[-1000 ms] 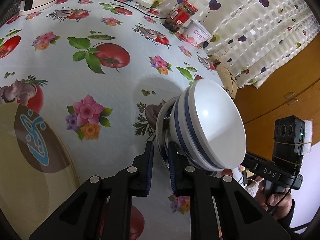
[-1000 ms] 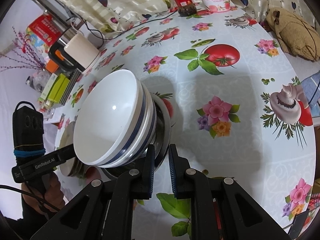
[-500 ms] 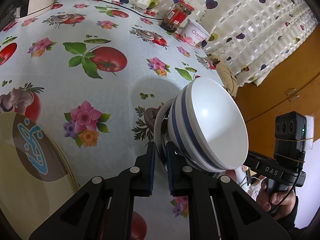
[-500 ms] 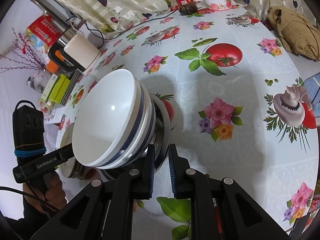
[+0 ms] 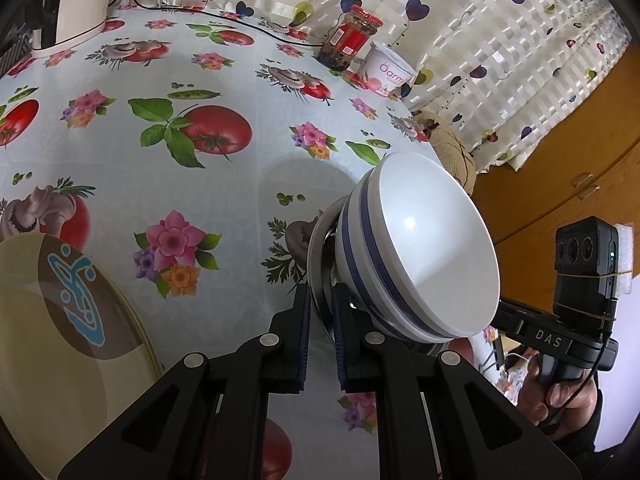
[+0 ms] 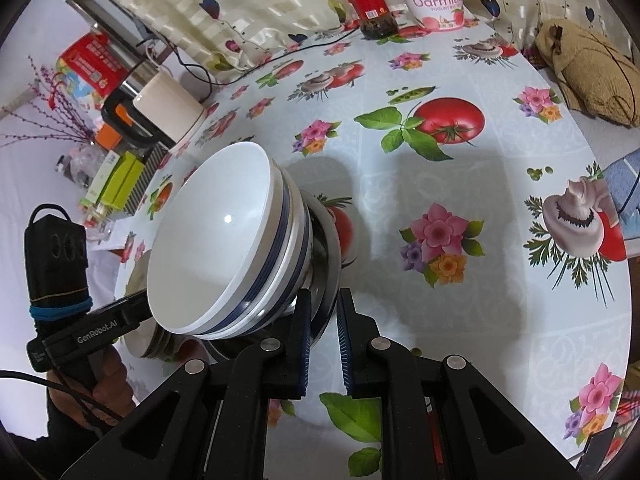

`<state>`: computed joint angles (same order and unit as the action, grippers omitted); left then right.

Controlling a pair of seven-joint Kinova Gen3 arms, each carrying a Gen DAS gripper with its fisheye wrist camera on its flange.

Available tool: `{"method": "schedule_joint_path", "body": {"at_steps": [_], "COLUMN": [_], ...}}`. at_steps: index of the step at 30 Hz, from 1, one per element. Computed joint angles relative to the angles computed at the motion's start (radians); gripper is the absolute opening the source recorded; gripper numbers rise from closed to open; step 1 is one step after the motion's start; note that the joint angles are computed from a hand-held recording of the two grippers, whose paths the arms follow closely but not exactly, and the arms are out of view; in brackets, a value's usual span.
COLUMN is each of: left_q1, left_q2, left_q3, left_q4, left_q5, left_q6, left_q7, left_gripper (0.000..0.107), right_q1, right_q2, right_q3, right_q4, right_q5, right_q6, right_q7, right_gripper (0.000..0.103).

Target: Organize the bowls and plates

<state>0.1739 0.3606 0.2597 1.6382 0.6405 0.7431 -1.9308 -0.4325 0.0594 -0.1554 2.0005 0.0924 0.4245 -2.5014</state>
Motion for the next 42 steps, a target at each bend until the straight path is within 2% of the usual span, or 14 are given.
{"method": "schedule_joint_path", "body": {"at_steps": [24, 42], "left_q1": [-0.013, -0.041], "left_q2": [-0.082, -0.157], "left_q3": [-0.031, -0.074], "left_q4": [0.029, 0.072], "left_q5": [-0.009, 0.002], "left_q6": [0.008, 0.017], "left_q7": [0.023, 0.015], "left_gripper": [0.011, 0.011], "right_q1": [-0.036, -0.082], "right_q2": [-0.001, 0.036], "right_q3": [-0.014, -0.019], "right_q4": [-0.072, -0.153], "right_q5": [0.079, 0.099], "right_q6": [0.054, 0.083], "right_q7": [-0.046, -0.032], "right_gripper": [0.013, 0.013]}}
